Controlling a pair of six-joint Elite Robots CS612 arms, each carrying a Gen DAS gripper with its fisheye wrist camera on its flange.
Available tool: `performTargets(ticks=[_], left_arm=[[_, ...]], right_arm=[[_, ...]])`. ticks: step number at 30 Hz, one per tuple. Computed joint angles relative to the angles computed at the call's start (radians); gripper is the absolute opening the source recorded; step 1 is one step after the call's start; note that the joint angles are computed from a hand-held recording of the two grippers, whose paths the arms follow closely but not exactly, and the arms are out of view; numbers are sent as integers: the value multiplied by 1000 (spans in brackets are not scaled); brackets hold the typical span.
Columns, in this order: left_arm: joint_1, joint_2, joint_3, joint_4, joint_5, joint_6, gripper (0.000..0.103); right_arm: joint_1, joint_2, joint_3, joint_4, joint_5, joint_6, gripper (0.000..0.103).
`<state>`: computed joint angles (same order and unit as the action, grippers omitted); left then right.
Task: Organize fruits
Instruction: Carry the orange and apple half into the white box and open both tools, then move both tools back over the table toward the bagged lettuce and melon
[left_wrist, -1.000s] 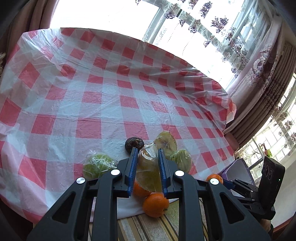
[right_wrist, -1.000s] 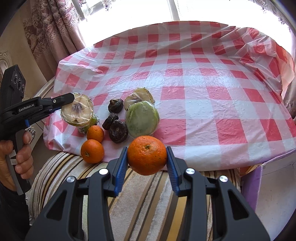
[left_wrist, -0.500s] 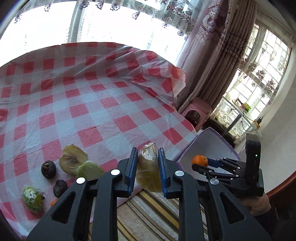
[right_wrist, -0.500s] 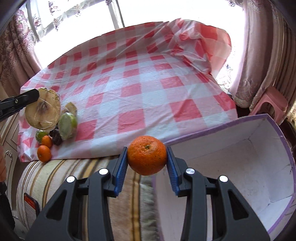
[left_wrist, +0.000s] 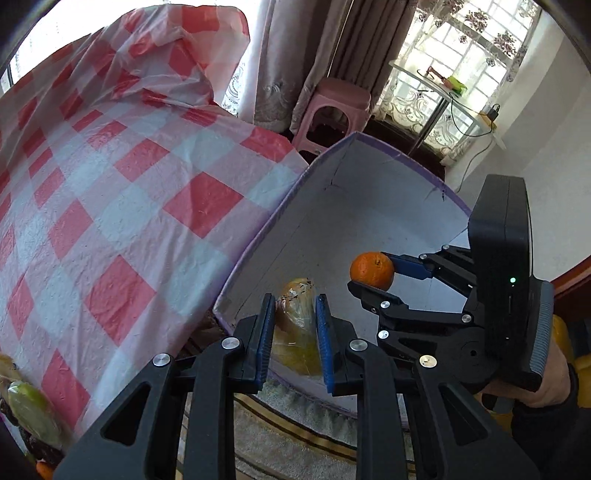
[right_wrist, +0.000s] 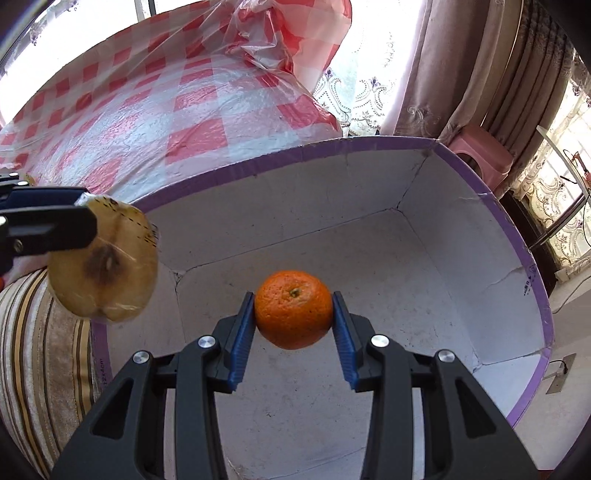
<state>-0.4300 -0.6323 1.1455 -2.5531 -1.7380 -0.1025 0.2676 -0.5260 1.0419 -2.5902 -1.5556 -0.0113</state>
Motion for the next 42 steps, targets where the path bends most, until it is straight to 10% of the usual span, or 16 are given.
performTargets(ticks=[7,16,20,27,31,42], left_arm=[[-21,53,-82,152,54,72,11],[-22,41,-60,122,109,100,11],[-21,21,-39,92,111,103,11],[-13,-23,20,22,95,77,21],[-14,-63,94,-113,123,54,55],[10,-202,352,-558,280,32,80]], right_arm=[[1,6,-18,53,11,-8,41],[3,6,-12,82,16,6,42],[4,0,-1,47,13,8,75],[0,-13,18,6,33,24,75],[1,-35,58,-113,58,25,80],[38,-32,29,-271,140,52,87]])
